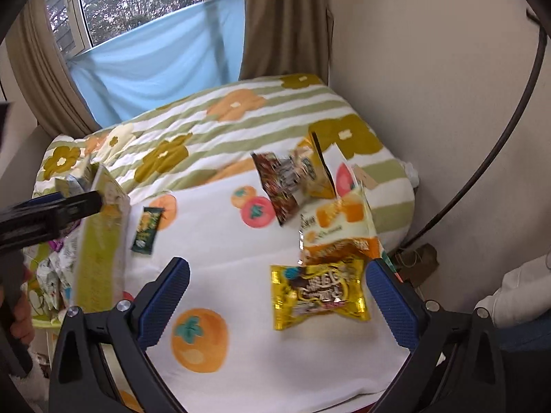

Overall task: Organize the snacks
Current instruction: 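Move both tools back toward the remaining packets on the sheet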

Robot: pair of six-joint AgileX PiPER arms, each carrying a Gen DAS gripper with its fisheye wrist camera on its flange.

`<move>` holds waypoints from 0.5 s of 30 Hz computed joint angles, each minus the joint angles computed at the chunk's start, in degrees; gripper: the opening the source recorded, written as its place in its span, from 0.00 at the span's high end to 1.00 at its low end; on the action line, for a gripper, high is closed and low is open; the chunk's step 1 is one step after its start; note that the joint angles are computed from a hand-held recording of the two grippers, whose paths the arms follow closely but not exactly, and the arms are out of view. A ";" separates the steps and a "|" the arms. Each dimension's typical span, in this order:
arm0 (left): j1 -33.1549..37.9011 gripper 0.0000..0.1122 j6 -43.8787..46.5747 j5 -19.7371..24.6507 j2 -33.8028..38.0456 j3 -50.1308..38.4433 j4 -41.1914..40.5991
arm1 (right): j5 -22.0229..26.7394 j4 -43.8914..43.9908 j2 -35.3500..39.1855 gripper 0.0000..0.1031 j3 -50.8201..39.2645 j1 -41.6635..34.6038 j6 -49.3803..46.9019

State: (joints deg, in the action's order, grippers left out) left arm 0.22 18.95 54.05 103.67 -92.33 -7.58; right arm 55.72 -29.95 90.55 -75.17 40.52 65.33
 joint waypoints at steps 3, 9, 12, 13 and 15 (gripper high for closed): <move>-4.45 0.08 -10.72 -0.53 7.23 -4.13 9.16 | -5.19 3.33 -0.96 0.01 4.72 -3.90 -4.51; -6.57 0.08 -25.54 2.88 21.11 -15.79 19.45 | -15.89 11.96 -0.38 0.01 12.55 -10.66 -12.24; -6.31 0.08 -28.95 8.96 29.73 -25.79 21.07 | -19.23 14.89 0.59 0.01 14.58 -12.47 -15.38; -6.08 0.08 -29.64 10.72 31.93 -28.66 21.09 | -20.24 15.65 0.88 0.01 15.20 -13.02 -16.53; -5.47 0.08 -31.31 13.85 35.85 -33.99 20.91 | -21.56 16.45 1.40 0.01 16.06 -13.91 -18.41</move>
State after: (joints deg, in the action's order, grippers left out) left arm -5.24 -12.36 67.90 139.52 -126.32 13.33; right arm 34.16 -13.50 91.95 -59.11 26.61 46.93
